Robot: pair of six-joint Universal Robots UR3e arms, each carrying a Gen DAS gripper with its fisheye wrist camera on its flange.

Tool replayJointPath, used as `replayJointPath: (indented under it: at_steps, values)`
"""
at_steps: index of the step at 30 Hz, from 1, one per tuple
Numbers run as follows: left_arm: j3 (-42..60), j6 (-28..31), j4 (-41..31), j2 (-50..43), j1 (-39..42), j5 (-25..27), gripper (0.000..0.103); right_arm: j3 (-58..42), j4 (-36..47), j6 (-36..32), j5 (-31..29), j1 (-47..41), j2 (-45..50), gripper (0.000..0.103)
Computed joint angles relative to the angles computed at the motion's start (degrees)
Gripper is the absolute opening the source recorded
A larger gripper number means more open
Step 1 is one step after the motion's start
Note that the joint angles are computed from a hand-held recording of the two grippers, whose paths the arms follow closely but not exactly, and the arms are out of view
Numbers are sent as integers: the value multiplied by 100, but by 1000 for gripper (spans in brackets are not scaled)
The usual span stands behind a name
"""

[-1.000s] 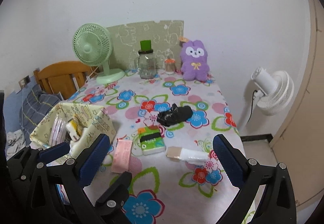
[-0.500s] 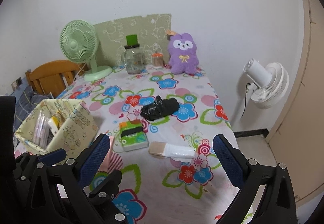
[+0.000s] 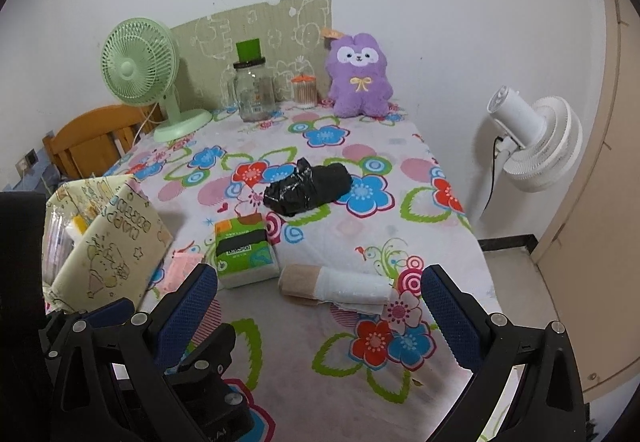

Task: Organize soft objects
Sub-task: 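Move the left gripper to the pink packet while the right approaches the white towel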

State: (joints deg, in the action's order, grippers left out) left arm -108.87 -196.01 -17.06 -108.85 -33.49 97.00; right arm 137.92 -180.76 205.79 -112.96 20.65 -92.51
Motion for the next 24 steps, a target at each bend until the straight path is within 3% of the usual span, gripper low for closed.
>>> replayJointPath:
  at_steps: [18,24]
  values:
    - [462,-499,207,-878,-30,404,93,-133,-357,-209,477,-460,858,103]
    - [436,-421,424,-1006,-76,572,84,-132,-506,-314,661,-560,1063,103]
